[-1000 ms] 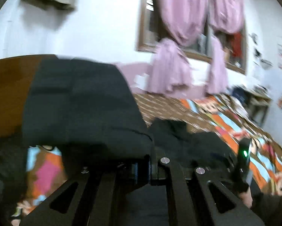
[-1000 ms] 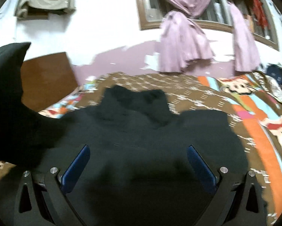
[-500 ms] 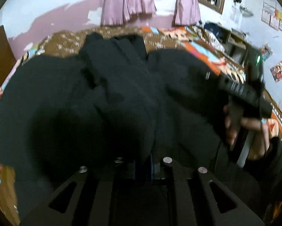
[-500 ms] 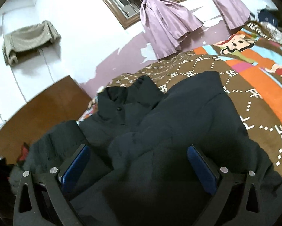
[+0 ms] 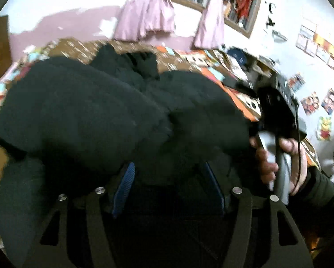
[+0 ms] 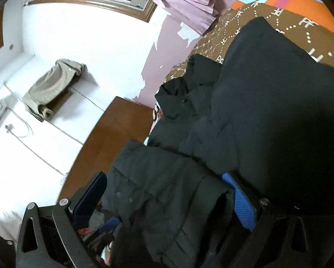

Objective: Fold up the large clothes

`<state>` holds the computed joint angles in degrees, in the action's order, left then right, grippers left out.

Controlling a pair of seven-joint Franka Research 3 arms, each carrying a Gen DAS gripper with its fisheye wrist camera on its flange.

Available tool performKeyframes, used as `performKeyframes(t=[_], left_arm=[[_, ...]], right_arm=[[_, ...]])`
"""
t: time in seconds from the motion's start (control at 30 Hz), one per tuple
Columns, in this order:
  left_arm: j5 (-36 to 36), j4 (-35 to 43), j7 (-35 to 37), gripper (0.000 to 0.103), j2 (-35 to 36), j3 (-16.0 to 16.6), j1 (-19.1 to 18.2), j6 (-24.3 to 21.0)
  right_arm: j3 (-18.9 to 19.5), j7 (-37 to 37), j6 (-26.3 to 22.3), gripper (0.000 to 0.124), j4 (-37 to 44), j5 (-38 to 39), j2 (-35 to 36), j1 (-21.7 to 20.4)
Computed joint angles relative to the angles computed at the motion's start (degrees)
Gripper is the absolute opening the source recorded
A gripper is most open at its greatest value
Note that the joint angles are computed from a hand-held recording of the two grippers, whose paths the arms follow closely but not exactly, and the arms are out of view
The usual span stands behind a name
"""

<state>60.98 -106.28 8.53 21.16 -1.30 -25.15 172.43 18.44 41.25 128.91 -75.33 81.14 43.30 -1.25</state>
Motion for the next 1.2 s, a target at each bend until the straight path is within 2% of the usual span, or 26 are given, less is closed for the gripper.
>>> performKeyframes(t=[0.03,0.07,0.17,0.2,0.23,0.3,0.33,0.4,0.53,0.57,0.67,0.7,0.73,0.83,0.87,0.9,0.93,1.0,1.1,1.13,1.2], left_arm=[[3.69,-0.73,-4.24,0.059,-1.26,2.26,-2.15,-1.23],[6.32,-1.24,-7.45,0.062,-2.70,3.00,-3.12,-4.52],[12.83,-4.57,-16.51,0.068,-6.92,3.05,-4.10,-10.82],[13.55,-5.46,-19.03,0.071,-8.18,2.81,-3.86,-13.34],[14.50,-6.26,-21.06,0.074,-9.07,2.35,-3.55,-14.63],[17.99,-8.05,-27.97,0.077,-10.89,2.05,-2.52,-16.74],[19.44,-9.03,-31.48,0.079,-11.80,1.76,-1.99,-17.98],[20.65,-10.92,-35.55,0.082,-13.37,0.95,-0.54,-19.47],[18.48,-14.81,-37.29,0.083,-16.60,-1.29,2.90,-19.12],[17.94,-15.01,-37.59,0.083,-16.82,-1.67,3.96,-18.55],[16.21,-15.26,-36.56,0.083,-17.43,-3.60,6.22,-19.04],[14.85,-15.25,-35.40,0.083,-17.43,-4.46,6.78,-19.69],[13.52,-15.17,-34.12,0.083,-17.40,-5.27,7.41,-20.28],[10.77,-14.56,-30.69,0.083,-16.58,-7.52,9.27,-21.54],[10.26,-13.97,-30.12,0.083,-15.81,-8.04,9.59,-21.93],[8.51,-13.10,-27.84,0.083,-15.06,-8.36,9.99,-22.11],[6.88,-11.91,-25.07,0.083,-14.13,-8.54,10.27,-22.36],[6.05,-8.10,-19.60,0.083,-11.73,-8.63,9.93,-24.97],[10.04,-1.38,-14.58,0.083,-7.03,-7.38,8.76,-25.97],[10.57,0.77,-12.77,0.083,-5.42,-6.87,8.52,-25.58],[9.13,5.50,-8.35,0.083,-1.80,-6.05,8.39,-23.98]], right_arm=[[-0.11,0.11,0.37,0.099,-1.15,-0.04,-0.88,-0.08],[-0.92,1.02,1.54,0.095,-1.99,-1.36,-1.82,0.68],[-5.23,4.90,9.59,0.063,-5.40,-11.53,-5.66,6.30],[-6.59,6.25,13.06,0.047,-7.03,-15.47,-6.91,8.42],[-7.11,7.15,15.00,0.033,-8.18,-18.31,-7.68,9.50],[-5.43,5.96,15.76,0.015,-9.69,-18.25,-8.42,8.36],[-4.46,4.72,15.70,0.010,-10.14,-17.23,-8.74,7.48],[-3.75,1.28,18.68,0.008,-11.75,-15.79,-10.47,7.08],[-2.45,-9.33,30.11,0.007,-12.99,-8.90,-13.78,6.48],[-2.85,-9.86,31.99,0.007,-11.77,-8.69,-13.39,6.85],[-5.53,-4.74,34.07,0.007,-8.55,-14.22,-11.32,8.25],[-6.42,-2.13,34.38,0.007,-7.13,-17.53,-10.01,9.27],[-9.07,2.37,34.03,0.008,-5.92,-23.46,-8.64,11.34],[-15.76,13.37,35.87,0.021,-4.77,-35.94,-6.27,17.15],[-15.46,13.46,37.66,0.023,-4.71,-37.19,-5.70,17.37],[-15.09,12.78,40.73,0.033,-5.45,-38.41,-5.61,17.72],[-15.04,12.43,43.58,0.049,-5.75,-39.92,-5.63,18.32],[-13.50,10.69,46.92,0.069,-4.63,-42.38,-4.54,18.00],[-16.24,12.78,42.69,0.072,0.95,-49.29,-1.65,20.47],[-15.87,12.96,41.00,0.073,2.76,-50.74,-0.66,20.27],[-17.67,15.80,39.10,0.074,6.16,-54.27,1.68,21.61]])
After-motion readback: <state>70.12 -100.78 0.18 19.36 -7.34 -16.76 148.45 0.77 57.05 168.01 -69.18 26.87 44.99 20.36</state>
